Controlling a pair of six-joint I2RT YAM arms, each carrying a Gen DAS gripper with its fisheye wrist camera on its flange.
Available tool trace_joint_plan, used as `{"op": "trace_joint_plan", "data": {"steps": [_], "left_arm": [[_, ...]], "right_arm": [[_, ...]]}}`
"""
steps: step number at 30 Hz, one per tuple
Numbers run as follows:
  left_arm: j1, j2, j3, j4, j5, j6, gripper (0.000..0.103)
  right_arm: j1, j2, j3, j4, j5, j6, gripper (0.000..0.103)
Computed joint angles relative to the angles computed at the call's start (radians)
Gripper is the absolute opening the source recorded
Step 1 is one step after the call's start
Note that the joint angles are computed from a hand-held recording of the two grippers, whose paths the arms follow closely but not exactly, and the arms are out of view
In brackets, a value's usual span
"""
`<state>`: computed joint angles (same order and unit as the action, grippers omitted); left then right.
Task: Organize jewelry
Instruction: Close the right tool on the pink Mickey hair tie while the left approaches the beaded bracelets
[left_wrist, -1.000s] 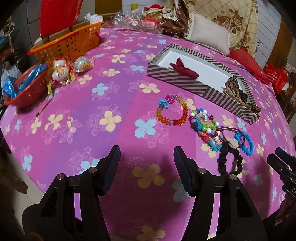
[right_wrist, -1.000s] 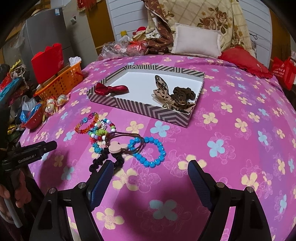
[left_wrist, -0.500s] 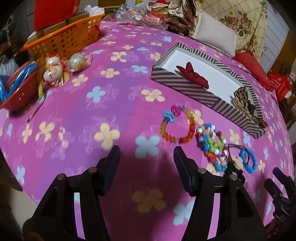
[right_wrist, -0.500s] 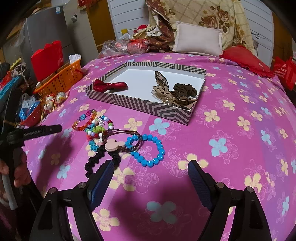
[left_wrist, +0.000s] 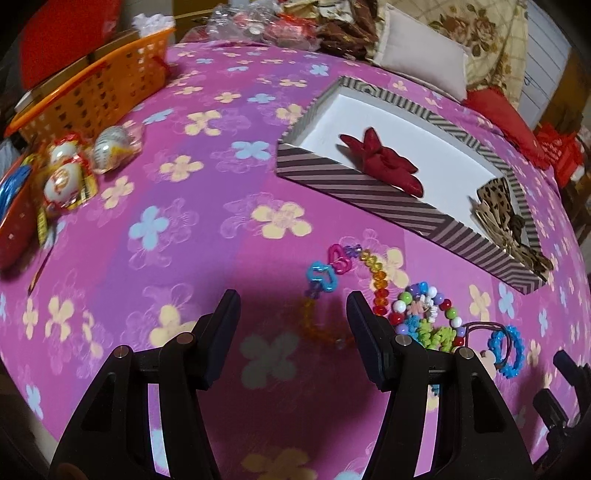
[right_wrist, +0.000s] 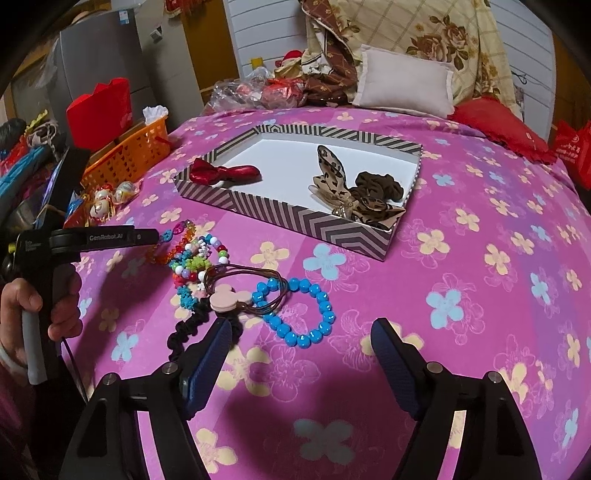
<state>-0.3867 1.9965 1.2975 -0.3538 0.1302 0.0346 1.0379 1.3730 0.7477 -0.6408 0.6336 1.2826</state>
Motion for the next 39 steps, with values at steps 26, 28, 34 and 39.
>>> {"op": "trace_joint_plan", "data": {"steps": [26, 28, 34, 39], "left_arm": [[-0.036, 0.096, 0.078, 0.021, -0.068, 0.063, 0.053], [-0.038, 0.095, 0.072, 0.032, -0.069, 0.061, 0.053], [-0.037, 0.091, 0.058, 0.054, -0.062, 0.066, 0.053], [-0.039, 0.094, 0.054, 0.069, -0.061, 0.067, 0.053]], "right_arm": [[-0.133, 0.168, 0.079, 0.287, -0.189, -0.422, 0.041], [-0.156, 0.19, 0.079, 0.314, -0.22, -0.437, 0.039], [-0.208, 0.21, 0.045, 0.373, -0.268, -0.44, 0.039], [-0.211, 0.228, 0.06, 0.369, -0.258, -0.458, 0.035]]}}
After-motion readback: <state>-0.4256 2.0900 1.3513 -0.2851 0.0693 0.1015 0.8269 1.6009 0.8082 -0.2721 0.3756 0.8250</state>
